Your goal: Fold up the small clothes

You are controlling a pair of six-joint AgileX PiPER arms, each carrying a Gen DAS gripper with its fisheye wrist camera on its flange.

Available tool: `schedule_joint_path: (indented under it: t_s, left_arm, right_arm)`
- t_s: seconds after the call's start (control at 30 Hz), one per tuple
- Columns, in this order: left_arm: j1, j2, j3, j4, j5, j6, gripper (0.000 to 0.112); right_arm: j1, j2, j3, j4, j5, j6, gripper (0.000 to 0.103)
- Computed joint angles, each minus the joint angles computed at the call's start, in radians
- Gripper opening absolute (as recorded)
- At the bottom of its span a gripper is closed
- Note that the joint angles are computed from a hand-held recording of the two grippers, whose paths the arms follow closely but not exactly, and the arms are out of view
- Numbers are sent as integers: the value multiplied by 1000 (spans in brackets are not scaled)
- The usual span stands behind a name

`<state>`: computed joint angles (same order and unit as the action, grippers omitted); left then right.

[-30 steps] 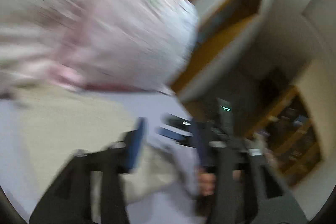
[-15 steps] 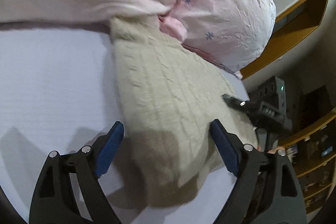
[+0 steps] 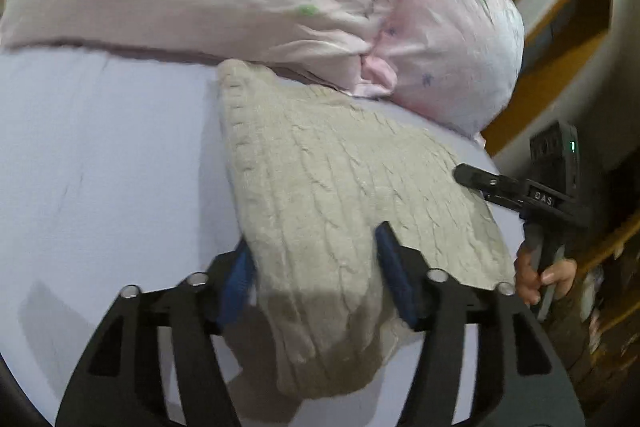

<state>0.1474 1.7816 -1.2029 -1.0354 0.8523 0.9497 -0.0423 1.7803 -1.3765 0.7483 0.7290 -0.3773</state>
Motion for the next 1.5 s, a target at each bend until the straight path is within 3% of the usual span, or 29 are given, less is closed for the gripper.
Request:
schedule_joint_path:
  t_s: [0.07,0.1,0.13,0.2,0.3,0.37,0.4,0.43,0.47,0.5,0.53,0.6,0.67,0.77,0.83,1.0,1.2,1.5]
  left_arm:
    - [-28,-37,31,7,-66,18,70]
    - [-50,-46,40,18,-102,21,71]
    - [-66,-53,47,36,-131,20,71]
    - [-90,-40,46,35,-157,26,72]
    - [-101,-67,70,33,-192,10,71]
    - [-91,-139,138,20,-225,54,71]
    - [-87,-202,191,22,-247,80,73]
    - [-84,-260,240,39,-270,87,76]
    - [-87,-304,277,65,-295,75,88]
    - [-106,-374,337,131,-354,24,98]
    - [-132,-423,376,231,-402,-68,100]
    - [-193,-490,461,431,-507,-261,102]
    - [-230,-505,487,628,-507,-461,102]
    - [-304,-440,459,813,-468,-721,102]
    - [-328,-398,438,895,-468,-826,102]
    - [-342,-309,374,908,-452,-902,102]
    - [-438,-296,376,1265,-433,-1249,102]
    - [-436,-268,311,1213,-335,-1215,102]
  right_arm:
    - [16,1,-6,-12,-2,18,67]
    - [44,13,-21,-78,-10,72,52]
    - [81,29,-23,-178,-57,130,16]
    - [128,67,-53,-362,-144,288,15]
    - [118,98,-88,-392,-123,359,16]
    - [137,11,15,-398,-172,343,24]
    - [154,-36,63,-436,-193,368,41]
    - [180,-123,147,-505,-220,428,79]
    - [209,-185,207,-589,-249,514,97]
    - [247,-267,290,-689,-298,611,101]
    - [291,-367,382,-789,-328,697,101]
    - [371,-470,465,-983,-308,894,101]
    - [437,-524,525,-1053,-258,1010,101]
    - [485,-450,531,-970,-238,1025,101]
    - [540,-374,490,-1072,-187,1156,101]
    - [615,-211,370,-1265,-78,1382,101]
    - [666,-173,358,-1321,-24,1457,101]
    - [688,-155,336,-1326,21,1478,101]
